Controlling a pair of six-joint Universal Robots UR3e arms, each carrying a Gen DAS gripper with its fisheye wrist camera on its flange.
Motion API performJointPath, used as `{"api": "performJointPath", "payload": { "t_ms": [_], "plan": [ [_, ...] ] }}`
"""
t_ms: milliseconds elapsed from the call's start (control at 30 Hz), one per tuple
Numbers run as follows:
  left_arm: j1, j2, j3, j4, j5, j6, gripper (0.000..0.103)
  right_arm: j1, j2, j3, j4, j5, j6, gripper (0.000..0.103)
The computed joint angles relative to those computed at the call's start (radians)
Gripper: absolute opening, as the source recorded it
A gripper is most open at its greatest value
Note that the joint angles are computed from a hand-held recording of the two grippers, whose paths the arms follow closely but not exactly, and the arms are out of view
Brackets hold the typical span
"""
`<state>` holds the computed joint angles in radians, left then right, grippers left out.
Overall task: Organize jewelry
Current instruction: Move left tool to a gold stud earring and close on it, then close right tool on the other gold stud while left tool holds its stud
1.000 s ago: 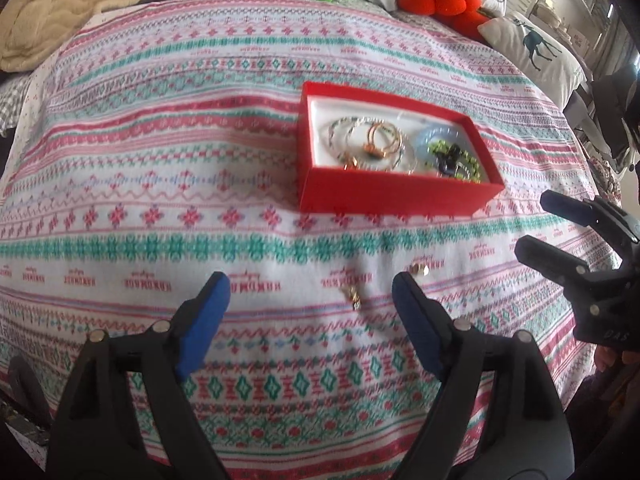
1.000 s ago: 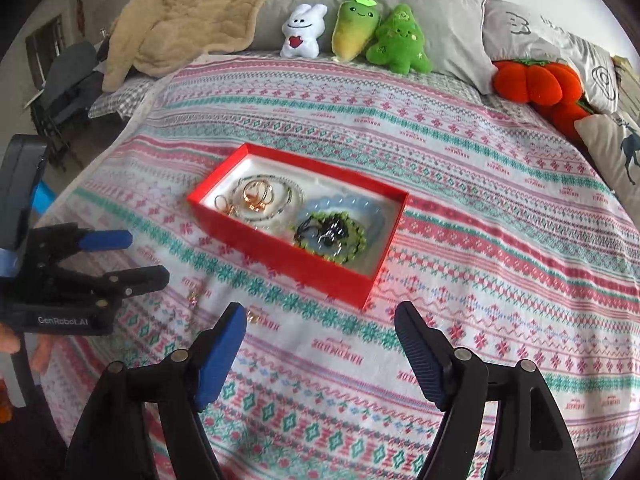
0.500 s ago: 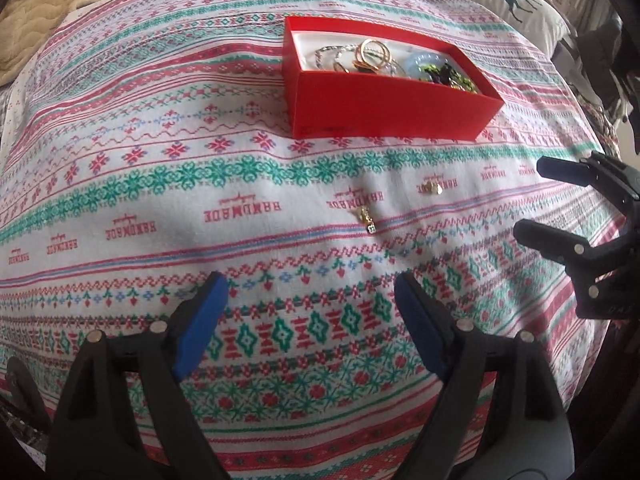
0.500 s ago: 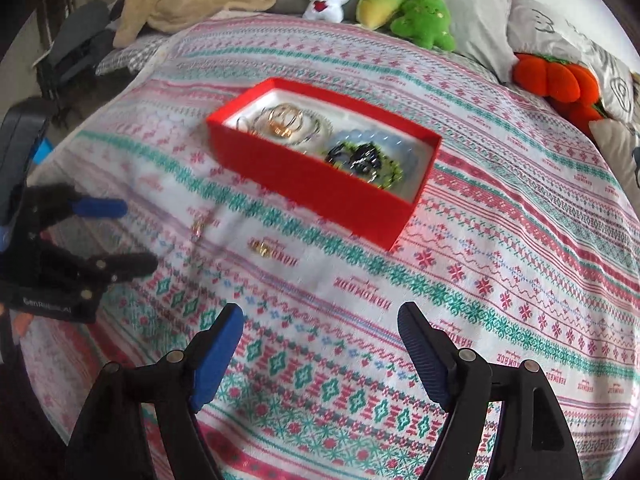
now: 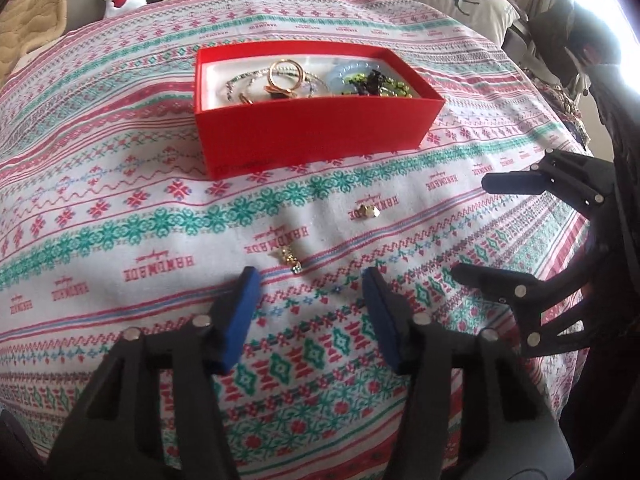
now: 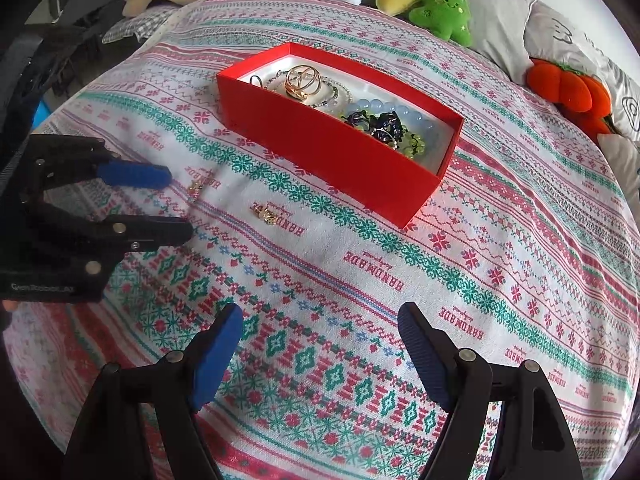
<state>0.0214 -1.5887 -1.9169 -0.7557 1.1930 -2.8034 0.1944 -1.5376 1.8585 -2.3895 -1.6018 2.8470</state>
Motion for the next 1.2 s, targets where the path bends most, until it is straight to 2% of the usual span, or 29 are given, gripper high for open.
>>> {"api": "performJointPath", "payload": {
  "t_ms": [167, 433, 500, 567, 967, 1033, 1200],
  "plan": [
    [-0.018, -0.044, 0.038, 0.002, 0.024, -0.042, 0.041, 0.004, 0.018, -0.009, 0.001, -0.009, -0.003, 0.081],
    [-0.075, -0.111, 0.114, 0.004, 0.127, -0.105, 0.022, 0.012, 0.038, -0.017, -0.007, -0.013, -0.004, 0.081],
    [-0.091, -0.128, 0.134, 0.006, 0.160, -0.108, 0.009, 0.012, 0.043, -0.022, -0.010, -0.011, 0.001, 0.081],
    [-0.090, -0.132, 0.145, -0.002, 0.167, -0.110, 0.005, 0.014, 0.050, -0.029, -0.011, -0.010, 0.008, 0.081],
    [-0.023, -0.031, 0.094, -0.067, 0.157, -0.087, 0.003, -0.001, 0.142, -0.117, 0.008, 0.119, 0.090, 0.079],
    [-0.010, -0.014, 0.083, -0.073, 0.148, -0.080, 0.003, 0.000, 0.167, -0.131, -0.005, 0.138, 0.104, 0.073],
    [0.018, 0.010, 0.068, -0.089, 0.125, -0.060, 0.003, 0.011, 0.227, -0.162, -0.065, 0.162, 0.098, 0.048]
  ]
}}
